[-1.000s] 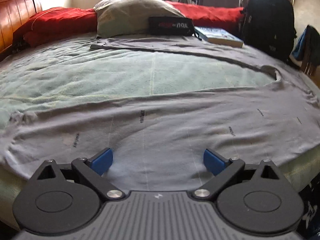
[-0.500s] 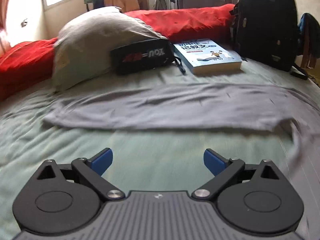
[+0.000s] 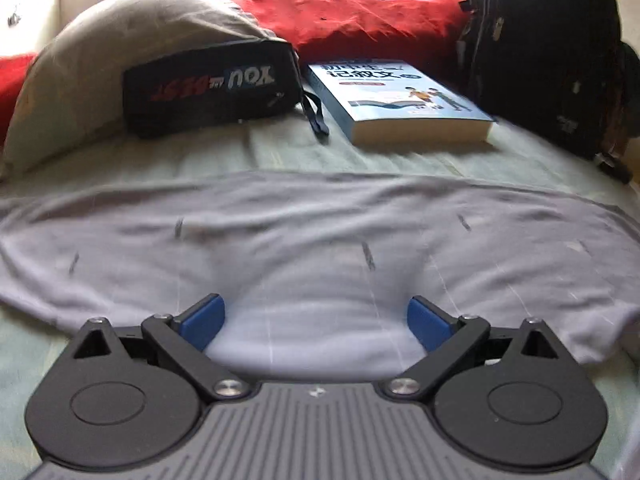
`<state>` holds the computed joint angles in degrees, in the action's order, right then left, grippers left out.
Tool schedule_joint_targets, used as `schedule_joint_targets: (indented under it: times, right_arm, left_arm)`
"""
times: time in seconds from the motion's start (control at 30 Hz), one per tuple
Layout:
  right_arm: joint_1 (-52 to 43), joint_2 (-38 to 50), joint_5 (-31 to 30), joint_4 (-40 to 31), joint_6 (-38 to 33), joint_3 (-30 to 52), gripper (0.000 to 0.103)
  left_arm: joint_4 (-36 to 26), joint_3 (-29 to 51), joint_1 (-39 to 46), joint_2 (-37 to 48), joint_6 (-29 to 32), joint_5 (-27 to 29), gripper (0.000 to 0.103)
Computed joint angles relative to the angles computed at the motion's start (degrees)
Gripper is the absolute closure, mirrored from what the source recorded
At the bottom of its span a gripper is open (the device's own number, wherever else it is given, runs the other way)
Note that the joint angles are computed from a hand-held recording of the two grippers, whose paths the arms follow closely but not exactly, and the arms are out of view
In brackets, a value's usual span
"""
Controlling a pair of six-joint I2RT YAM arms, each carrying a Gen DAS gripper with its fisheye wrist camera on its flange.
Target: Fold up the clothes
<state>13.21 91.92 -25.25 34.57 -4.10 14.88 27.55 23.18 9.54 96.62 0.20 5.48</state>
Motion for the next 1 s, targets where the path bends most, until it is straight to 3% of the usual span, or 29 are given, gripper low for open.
schedule_joint_targets:
  times: [0.13,0.2,0.33,0.43,0.5,0.6,0.7,0.9,1.0]
  right_arm:
    - [-1.4,1.5,-2.2,2.8,0.1,-0.8,0.0]
    - [-1.4,1.8,-2.2,3.5,0.4,-0.9,0.0]
    - [-0.2,1.8,-0.4,4.6,0.7,-1.4,0.0]
    - [0.4,1.5,0.6,4.7,-1.3,-1.9,0.0]
    - [0.5,0.2,1.0,2.6,-3.4,-2.0,0.0]
    - [-0.5,-1.7,-0.7,-1.2,-4.5,-1.3,0.0]
    - [-2.1,-3.0,-3.2,-4.5,-4.8,-0.2,0.0]
    - [-5.4,0.3,-7.3,-1.8,-2.9,0.5,0.0]
    - [-5.8,1.7,-7.9,0.1,-2.9,0.4,0.0]
  left_arm:
    - [-11.2,1.4,3.3,-6.7,3.1,4.3,0.006]
    - [-12.7,3.5,4.3,-7.4,2.6,5.0,0.006]
    - [-4.8,6.5,3.1,-0.8,0.7,-0.8,0.006]
    - [-6.7,9.7,4.1,5.3,-0.7,-2.7,0.005]
    - [-4.0,6.8,6.4,4.3,-0.5,1.9,0.005]
    - [-10.7,8.5,10.8,1.5,2.1,8.5,0.005]
    - [-11.1,12.4,13.6,2.7,-1.0,7.1,0.006]
    - [-8.8,24.1,18.7,13.9,-11.9,10.3,0.006]
    - [-6.4,27.4,19.8,18.6,-12.3,8.7,0.006]
